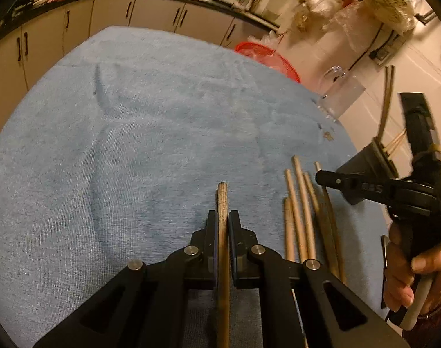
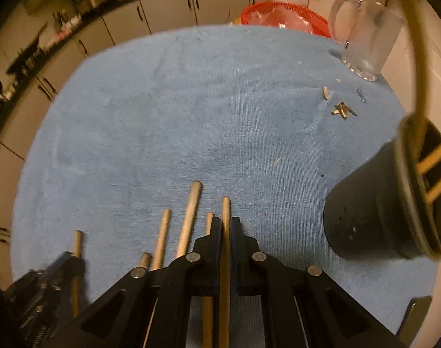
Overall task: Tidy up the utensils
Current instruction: 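Lift both held chopsticks upright and carry them toward the black cup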
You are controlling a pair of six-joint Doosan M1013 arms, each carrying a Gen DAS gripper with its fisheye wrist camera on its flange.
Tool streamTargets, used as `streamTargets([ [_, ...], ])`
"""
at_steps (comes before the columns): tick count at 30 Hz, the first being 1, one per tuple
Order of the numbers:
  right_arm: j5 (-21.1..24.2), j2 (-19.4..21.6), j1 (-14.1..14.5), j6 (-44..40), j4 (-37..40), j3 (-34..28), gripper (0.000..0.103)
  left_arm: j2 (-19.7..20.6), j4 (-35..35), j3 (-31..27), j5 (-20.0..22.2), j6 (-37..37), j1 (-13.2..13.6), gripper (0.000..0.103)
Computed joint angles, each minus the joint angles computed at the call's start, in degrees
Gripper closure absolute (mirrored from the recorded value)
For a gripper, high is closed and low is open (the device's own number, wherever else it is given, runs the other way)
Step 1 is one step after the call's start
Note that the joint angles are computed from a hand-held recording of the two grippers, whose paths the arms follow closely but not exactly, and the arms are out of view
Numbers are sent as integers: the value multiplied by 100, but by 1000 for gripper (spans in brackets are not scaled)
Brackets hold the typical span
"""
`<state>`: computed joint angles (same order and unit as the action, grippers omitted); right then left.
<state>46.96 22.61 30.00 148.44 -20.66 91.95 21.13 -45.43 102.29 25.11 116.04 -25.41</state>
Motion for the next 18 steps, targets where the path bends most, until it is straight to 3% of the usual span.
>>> streamTargets([
  [5,-554,-608,392,1140,-1446,458,97,-308,-952,263,-437,1030,-37,96],
  [12,-961,-1405,951,3018,-3482,1198,97,-807,-1066,487,-620,1012,-51,96],
  [18,-750,-1694,1307,4090,-4407,1494,97,-1226,-866,692,-931,820,-155,96],
])
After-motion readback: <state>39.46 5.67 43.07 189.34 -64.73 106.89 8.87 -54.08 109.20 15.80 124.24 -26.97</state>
